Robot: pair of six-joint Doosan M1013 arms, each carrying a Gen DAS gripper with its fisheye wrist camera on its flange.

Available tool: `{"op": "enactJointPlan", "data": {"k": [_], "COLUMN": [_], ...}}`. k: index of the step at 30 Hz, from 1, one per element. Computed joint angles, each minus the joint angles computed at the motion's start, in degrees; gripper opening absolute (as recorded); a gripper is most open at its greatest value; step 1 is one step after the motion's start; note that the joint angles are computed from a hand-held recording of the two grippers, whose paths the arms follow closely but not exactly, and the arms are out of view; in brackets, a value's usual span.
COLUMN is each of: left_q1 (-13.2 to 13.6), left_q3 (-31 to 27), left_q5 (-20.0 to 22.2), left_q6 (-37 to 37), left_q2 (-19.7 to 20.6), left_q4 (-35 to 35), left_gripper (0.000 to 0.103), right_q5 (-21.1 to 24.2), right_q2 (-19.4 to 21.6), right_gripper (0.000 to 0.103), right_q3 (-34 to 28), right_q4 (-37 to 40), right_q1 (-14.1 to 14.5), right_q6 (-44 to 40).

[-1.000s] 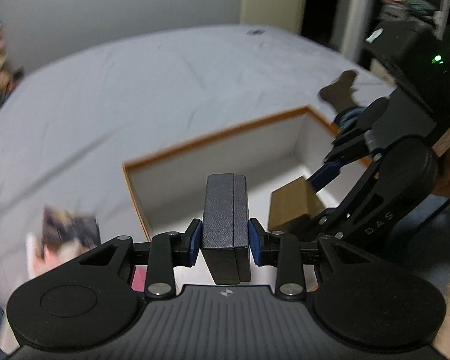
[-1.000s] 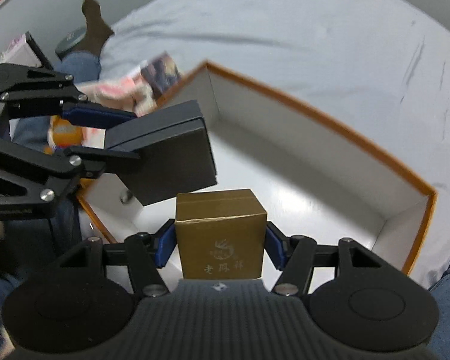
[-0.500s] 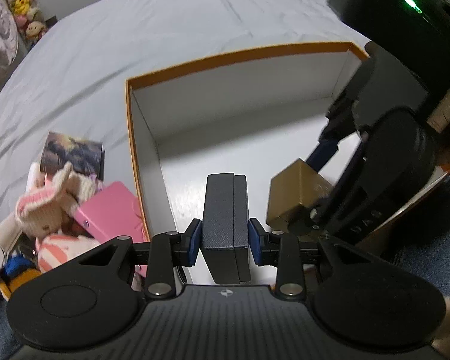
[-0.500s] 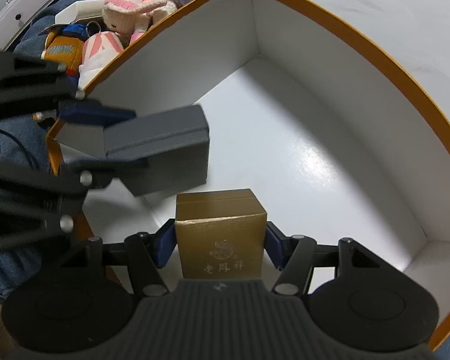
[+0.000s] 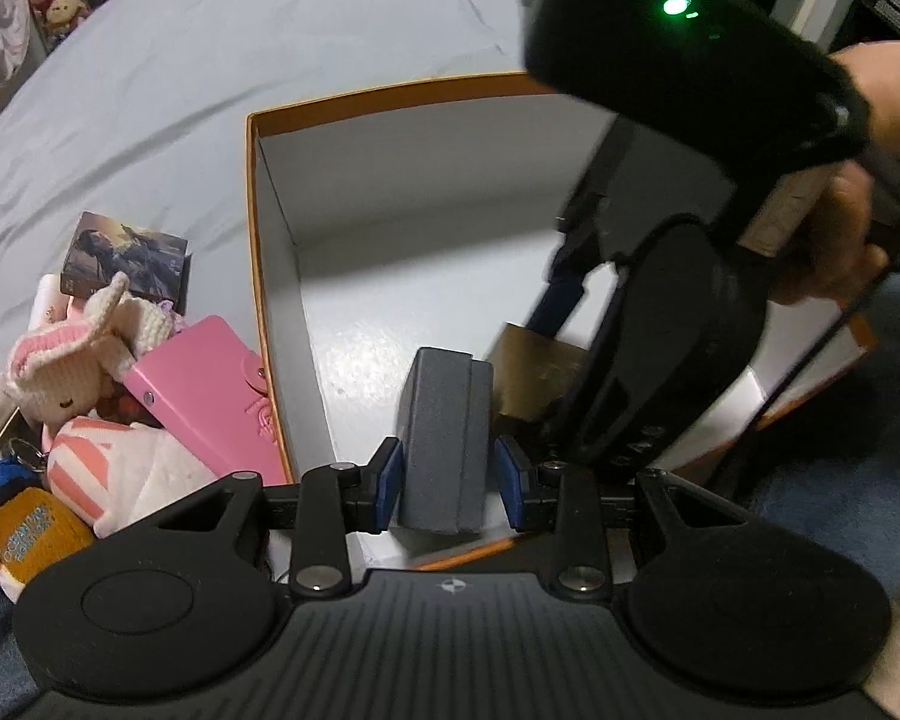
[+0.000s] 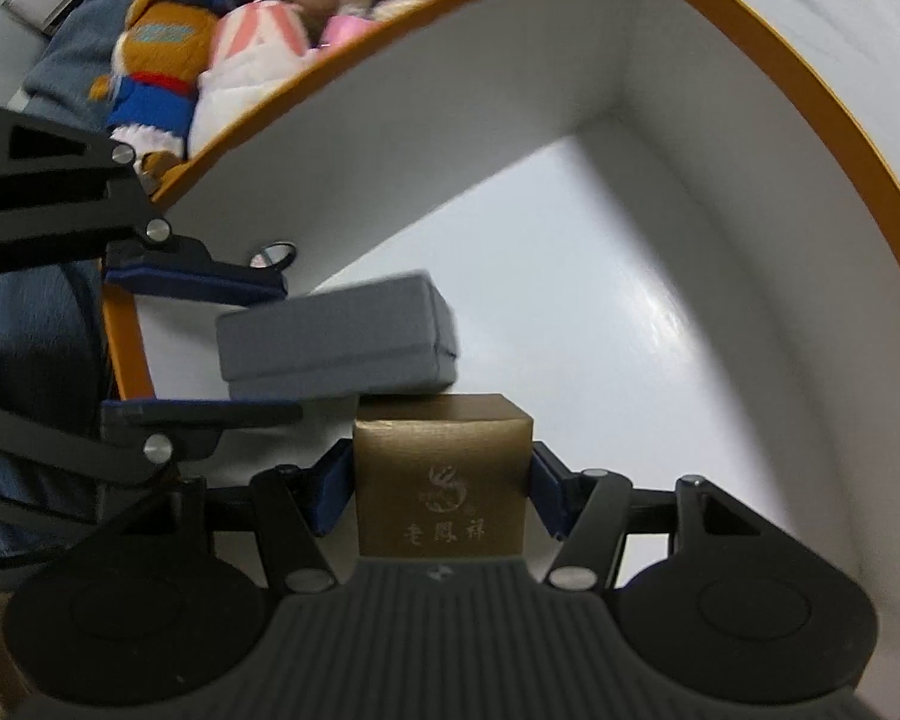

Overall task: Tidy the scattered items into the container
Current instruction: 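Carry the gold box with the right tool while the left tool carries the grey box into the box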

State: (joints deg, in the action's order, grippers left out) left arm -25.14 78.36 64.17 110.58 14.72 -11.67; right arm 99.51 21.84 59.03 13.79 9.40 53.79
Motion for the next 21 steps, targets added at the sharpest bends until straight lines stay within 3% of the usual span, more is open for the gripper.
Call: {"op": "enactJointPlan", "data": {"k": [8, 18, 21], "left_q1": [1.0, 1.7, 2.1], "left_q3": [0.1, 0.2, -0.4], "left_q5": [0.1, -2.6, -1.9], "left_q6": [0.4, 1.6, 1.6], "left_q2": [-1.1, -2.7, -2.4], "left_q4": [-1.0, -0.3, -0.7], "left_gripper": [0.039, 0.039, 0.039], "right_q5": [1.1, 1.5, 3.6], "right_q2": [2.6, 5.2, 7.0], "right_gripper": [0.063, 0.063, 0.063], "right_q3": [-3.1, -6.6, -8.6], "right_q4": [1.0, 4.4, 4.6], "right_q1": [1.3, 2.1, 2.3], "right_q6": [-3.6, -9.5, -7.2]}}
